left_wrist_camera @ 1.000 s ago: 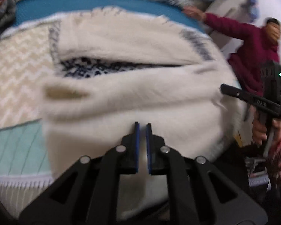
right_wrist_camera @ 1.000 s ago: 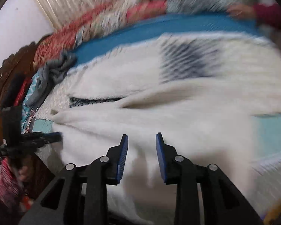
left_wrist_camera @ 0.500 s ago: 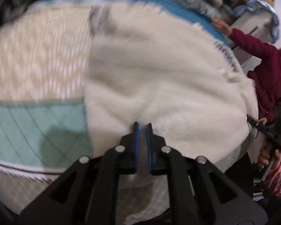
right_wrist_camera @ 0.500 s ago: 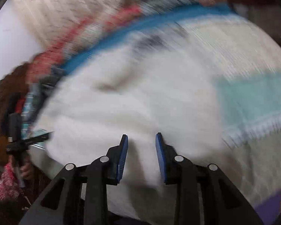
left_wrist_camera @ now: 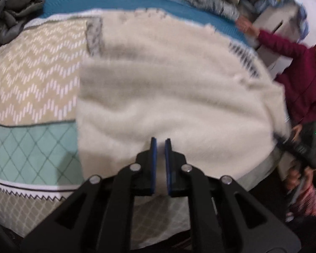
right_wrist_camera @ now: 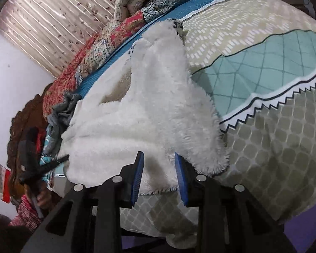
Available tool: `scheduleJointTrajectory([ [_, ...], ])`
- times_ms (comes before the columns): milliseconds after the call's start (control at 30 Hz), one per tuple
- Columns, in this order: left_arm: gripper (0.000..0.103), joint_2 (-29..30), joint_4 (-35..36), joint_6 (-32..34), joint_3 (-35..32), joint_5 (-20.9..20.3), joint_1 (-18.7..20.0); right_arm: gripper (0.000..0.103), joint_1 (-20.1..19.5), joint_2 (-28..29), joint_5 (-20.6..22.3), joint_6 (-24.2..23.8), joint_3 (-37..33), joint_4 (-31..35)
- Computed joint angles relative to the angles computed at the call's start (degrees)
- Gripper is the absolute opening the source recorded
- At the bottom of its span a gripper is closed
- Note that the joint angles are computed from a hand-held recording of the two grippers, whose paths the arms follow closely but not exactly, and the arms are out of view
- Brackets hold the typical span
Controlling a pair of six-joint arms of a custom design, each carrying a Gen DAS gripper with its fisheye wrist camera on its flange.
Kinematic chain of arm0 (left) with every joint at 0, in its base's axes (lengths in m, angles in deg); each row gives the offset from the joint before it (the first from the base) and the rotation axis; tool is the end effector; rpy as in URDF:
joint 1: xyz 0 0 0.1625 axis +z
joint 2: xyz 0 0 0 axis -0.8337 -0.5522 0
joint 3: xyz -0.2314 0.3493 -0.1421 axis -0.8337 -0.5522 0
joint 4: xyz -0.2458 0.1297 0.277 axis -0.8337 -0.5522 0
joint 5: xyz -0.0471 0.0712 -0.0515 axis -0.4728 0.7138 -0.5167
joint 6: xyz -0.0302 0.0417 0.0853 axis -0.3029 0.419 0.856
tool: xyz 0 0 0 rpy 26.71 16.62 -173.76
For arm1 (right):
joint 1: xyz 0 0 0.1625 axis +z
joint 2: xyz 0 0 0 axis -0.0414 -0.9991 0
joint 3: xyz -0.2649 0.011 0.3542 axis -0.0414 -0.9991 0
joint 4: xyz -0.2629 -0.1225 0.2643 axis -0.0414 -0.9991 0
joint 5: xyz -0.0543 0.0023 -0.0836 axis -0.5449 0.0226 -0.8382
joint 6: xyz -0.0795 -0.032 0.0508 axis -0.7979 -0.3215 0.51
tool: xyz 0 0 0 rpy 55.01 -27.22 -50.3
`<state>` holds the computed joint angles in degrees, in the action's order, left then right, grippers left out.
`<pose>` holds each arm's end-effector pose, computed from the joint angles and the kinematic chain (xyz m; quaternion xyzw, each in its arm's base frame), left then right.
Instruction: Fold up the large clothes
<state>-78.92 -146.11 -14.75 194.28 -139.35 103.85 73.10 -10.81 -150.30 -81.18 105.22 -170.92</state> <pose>-0.1703 -0.4752 0.1298 -0.0294 0.9409 -0.2343 0.2428 -0.0460 -0.5821 0.2236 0.1567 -0.9700 0.1857 0.0105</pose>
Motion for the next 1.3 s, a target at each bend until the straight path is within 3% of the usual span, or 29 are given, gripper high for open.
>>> scheduleJointTrajectory([
  [167,0.007,-0.3,-1.7,-1.2,1.5,-1.0,1.0,0.021,-1.5,0.4,3.2,-0.2,-1.1,2.2],
  [467,0.007,-0.4,5.7,-1.8,-2.7,0.2,-0.7,0.021,-3.7,-0.3,5.8,-1.8,-1.2,4.1],
  [1300,0.007,2.5,1.4,-1.7,-2.2,-1.5,1.7,0.021,-4.1,0.0,6.3,-2.9,-3.7,8.0],
])
